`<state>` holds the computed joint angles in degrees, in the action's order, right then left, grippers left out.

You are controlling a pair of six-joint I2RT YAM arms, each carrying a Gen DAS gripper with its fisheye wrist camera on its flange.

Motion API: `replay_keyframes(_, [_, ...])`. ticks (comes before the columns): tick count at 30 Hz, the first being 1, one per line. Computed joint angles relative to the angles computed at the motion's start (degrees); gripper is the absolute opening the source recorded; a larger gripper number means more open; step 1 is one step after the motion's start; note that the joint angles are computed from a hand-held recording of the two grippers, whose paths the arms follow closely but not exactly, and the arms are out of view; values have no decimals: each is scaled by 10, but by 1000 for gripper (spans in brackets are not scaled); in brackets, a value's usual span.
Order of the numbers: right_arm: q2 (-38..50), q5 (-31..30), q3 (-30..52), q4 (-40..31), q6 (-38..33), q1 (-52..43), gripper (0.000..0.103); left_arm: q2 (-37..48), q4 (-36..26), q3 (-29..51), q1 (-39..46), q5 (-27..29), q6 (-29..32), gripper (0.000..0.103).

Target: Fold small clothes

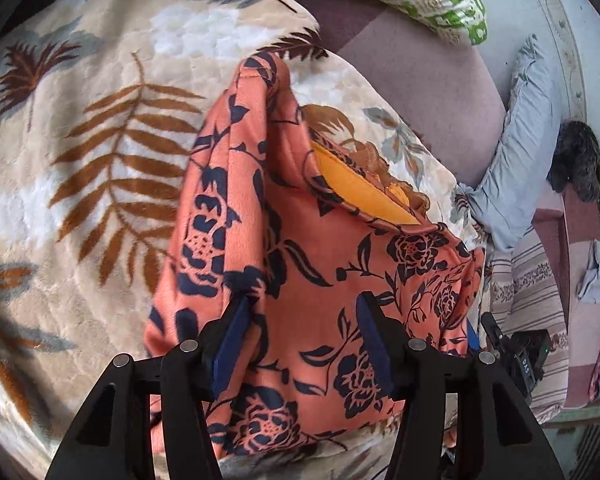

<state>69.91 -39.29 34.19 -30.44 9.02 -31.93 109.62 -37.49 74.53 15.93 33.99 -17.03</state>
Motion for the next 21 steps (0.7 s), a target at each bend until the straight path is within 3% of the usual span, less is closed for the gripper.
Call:
replay_keyframes(4, [103,12,17,115,46,82,52,72,-5,87,-32,-12,7,54])
replay_keyframes(7, [163,77,58,135,58,90,47,136,-21,172,-57,-95,0,52])
replay_keyframes(9, [184,100,75,131,67,51,32,179,-42,231,-55,-146,-8,39])
replay_keyframes(10, [176,109,76,130,64,24,25,200,-59,258,-43,-143,-16,24])
replay_keyframes(11, [159,131,75,123,55,-1,28,215,-70,275,-25,-120,-32,20])
replay_keyframes(14, [105,134,76,94,19,-97,33,193,-33,233,22,-36,-76,18])
replay_keyframes(17, [76,58,104,-4,-64,-181,44,122,-10,146,63,-3,-32,25])
replay_keyframes(19, [49,16,110,-83,-139,-221,52,62,-12,73,92,28,13,42])
replay_keyframes(21, [14,-9,97,-156,-215,-256,58,1,-23,4,120,46,56,52])
